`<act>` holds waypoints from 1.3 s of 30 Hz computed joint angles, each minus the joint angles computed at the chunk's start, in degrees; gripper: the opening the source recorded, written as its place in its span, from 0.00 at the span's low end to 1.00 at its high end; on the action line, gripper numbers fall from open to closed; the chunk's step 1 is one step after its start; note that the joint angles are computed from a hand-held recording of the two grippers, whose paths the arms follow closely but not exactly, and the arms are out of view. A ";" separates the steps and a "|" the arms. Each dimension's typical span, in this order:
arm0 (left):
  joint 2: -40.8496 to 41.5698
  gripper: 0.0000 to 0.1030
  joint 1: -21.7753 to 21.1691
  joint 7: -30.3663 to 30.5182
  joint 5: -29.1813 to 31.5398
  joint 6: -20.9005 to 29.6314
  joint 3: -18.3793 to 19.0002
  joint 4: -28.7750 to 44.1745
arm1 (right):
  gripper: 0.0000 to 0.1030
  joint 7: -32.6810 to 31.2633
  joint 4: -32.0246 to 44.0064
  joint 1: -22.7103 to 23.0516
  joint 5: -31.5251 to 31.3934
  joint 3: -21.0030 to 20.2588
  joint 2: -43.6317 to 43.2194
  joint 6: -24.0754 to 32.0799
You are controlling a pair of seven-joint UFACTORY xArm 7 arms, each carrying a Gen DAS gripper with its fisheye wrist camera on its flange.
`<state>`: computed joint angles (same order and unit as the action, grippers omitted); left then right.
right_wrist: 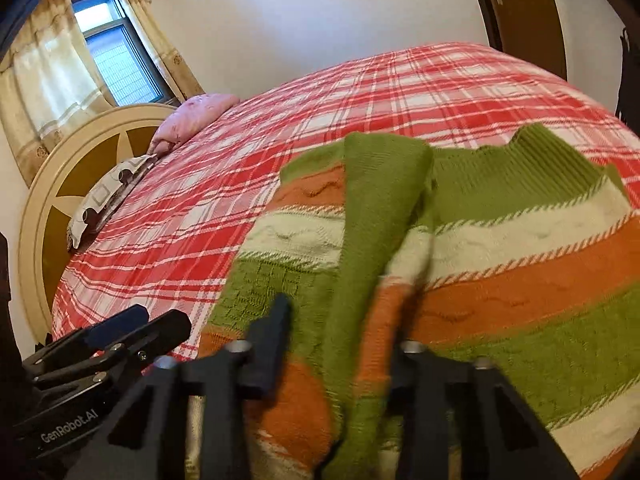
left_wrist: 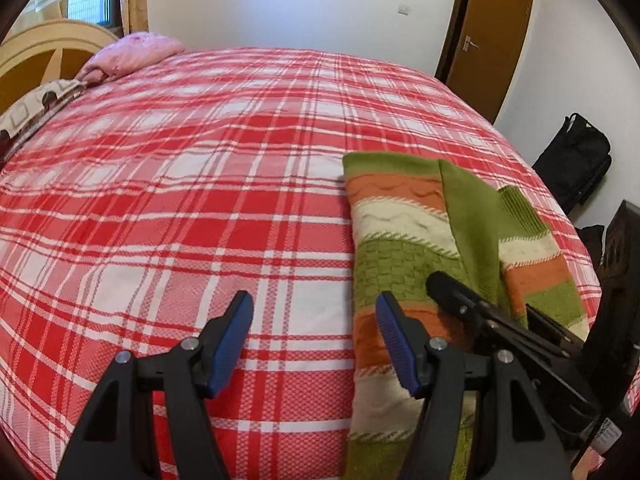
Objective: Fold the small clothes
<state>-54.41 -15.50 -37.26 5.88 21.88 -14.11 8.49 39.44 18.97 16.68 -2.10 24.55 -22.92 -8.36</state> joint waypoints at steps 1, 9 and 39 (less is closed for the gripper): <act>0.26 0.64 0.55 0.04 0.41 -0.19 -0.31 0.25 | 0.20 -0.43 0.12 -0.12 -0.29 -0.31 -0.34 0.48; 1.63 0.64 1.76 -1.70 1.86 0.41 -2.17 2.23 | 0.16 -6.09 0.58 0.70 -4.24 -2.48 -7.29 4.57; 22.84 0.64 5.26 -13.66 11.89 -6.25 -15.34 16.48 | 0.15 -42.91 -14.09 12.98 13.99 -41.61 -25.72 11.93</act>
<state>-31.57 -10.24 -50.92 17.76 15.63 -29.45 24.97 -3.47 4.88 29.66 11.89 -17.06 -48.64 3.58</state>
